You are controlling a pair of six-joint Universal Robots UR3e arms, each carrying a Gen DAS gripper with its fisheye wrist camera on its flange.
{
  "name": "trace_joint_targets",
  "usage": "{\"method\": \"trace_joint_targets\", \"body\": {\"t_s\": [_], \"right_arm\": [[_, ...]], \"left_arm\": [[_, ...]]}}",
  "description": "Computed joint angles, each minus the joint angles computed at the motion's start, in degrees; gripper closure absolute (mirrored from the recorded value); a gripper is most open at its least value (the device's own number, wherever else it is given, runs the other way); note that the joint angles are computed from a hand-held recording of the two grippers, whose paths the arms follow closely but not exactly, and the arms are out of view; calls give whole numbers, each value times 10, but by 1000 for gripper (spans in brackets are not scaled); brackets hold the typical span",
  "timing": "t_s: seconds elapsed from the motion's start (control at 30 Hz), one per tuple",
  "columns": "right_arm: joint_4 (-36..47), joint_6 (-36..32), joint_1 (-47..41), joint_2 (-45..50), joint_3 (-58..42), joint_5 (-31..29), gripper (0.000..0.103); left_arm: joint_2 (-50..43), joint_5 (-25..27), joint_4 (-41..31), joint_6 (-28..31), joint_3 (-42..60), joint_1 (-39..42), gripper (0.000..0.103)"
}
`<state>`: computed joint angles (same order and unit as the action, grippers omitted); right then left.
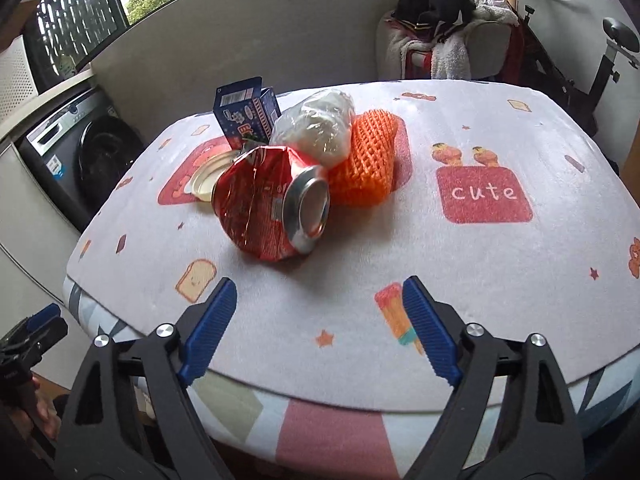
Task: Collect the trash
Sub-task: 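Raise both tools back over the table toward the crushed red can, then grasp the crushed red can with the right tool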
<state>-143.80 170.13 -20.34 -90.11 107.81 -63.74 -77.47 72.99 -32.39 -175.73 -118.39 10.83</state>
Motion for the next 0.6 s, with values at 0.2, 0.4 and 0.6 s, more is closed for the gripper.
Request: {"method": "trace_joint_targets", "body": {"t_s": [0.2,0.4,0.6], "right_arm": [[-35,36,56,125,-112,-34,33],[-19,98,73,214,-195,-44,37],[-30,88,79,214,-195,-40,72]], "left_arm": [[-78,-7,15,-19,59,-4,8],[-160,-14,18,-37,138,-16,8],[-234,-30,-2,-52,226,-25,8]]}}
